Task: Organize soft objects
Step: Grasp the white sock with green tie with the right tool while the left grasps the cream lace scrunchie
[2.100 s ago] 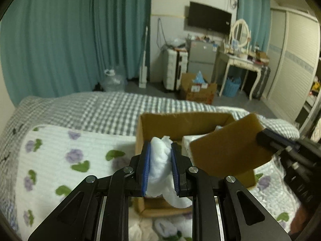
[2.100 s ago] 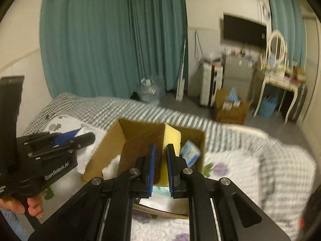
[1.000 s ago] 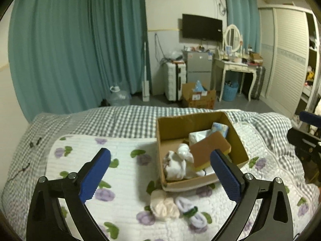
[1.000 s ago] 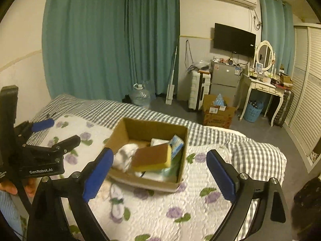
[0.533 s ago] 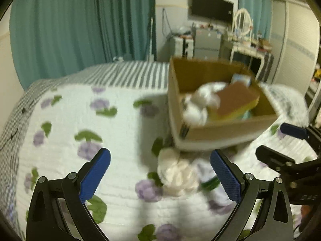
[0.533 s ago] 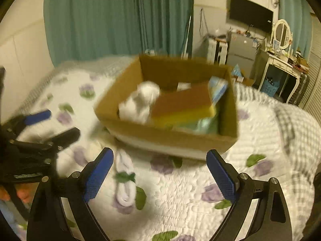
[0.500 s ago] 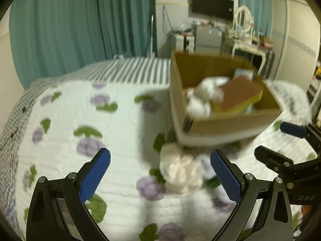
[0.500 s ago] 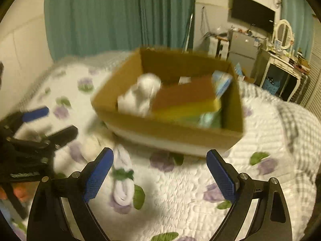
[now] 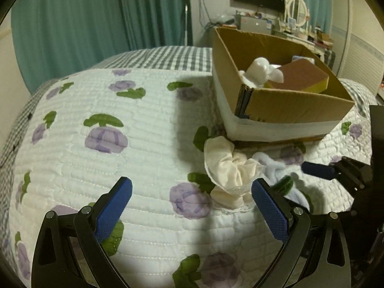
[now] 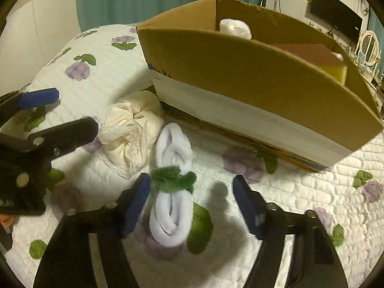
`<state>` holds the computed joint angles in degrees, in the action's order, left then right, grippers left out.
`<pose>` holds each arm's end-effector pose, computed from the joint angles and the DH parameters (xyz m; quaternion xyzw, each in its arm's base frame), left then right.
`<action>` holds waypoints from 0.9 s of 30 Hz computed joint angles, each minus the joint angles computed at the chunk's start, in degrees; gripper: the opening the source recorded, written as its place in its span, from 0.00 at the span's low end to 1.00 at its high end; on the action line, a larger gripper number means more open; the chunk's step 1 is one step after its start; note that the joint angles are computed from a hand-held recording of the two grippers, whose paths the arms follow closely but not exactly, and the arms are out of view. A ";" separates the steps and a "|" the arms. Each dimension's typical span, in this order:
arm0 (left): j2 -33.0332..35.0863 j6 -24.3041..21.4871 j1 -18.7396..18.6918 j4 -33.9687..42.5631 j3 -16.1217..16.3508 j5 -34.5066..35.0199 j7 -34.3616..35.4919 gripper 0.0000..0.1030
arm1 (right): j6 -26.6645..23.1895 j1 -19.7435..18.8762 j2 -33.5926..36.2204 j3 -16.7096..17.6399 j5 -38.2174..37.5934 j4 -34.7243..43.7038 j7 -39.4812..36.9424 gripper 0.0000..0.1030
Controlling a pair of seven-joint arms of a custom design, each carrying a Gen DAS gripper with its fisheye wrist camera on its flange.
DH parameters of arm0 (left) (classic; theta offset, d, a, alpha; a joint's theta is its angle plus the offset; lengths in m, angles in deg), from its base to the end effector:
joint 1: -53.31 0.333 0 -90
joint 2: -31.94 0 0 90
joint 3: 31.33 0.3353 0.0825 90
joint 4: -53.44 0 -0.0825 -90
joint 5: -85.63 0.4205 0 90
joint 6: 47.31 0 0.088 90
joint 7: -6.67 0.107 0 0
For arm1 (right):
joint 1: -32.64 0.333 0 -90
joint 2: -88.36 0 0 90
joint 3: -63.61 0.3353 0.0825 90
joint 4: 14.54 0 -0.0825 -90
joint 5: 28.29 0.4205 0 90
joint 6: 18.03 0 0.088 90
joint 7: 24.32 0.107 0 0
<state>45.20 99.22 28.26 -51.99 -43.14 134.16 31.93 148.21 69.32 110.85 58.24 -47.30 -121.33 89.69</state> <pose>0.5518 -0.4153 0.4568 -0.6249 0.6913 -0.2545 0.2585 0.5969 0.3936 0.3741 -0.7984 0.5049 -0.1918 0.2661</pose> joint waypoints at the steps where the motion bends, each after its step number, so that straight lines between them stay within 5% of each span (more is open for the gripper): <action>1: 0.16 -0.17 0.01 0.20 0.01 -0.07 0.10 0.98 | -0.45 -0.89 0.12 1.03 1.13 0.30 -1.15 0.56; 5: 0.49 -1.36 -0.10 0.75 0.00 -0.43 0.46 0.98 | -0.40 -3.10 0.34 3.82 5.38 0.18 -6.20 0.30; 16: 3.78 -4.87 -1.60 6.83 -1.21 -4.52 7.31 0.98 | 3.28 -0.71 -9.02 -2.50 -1.71 -9.12 3.30 0.28; 27: 11.20 -7.35 -2.98 13.98 0.85 -9.87 9.34 0.93 | -0.46 -5.58 -7.99 1.98 -5.07 -6.90 5.83 0.28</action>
<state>56.40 91.87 25.28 -38.00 -42.29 124.29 41.27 147.75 63.73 102.86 60.22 -52.37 -128.24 95.52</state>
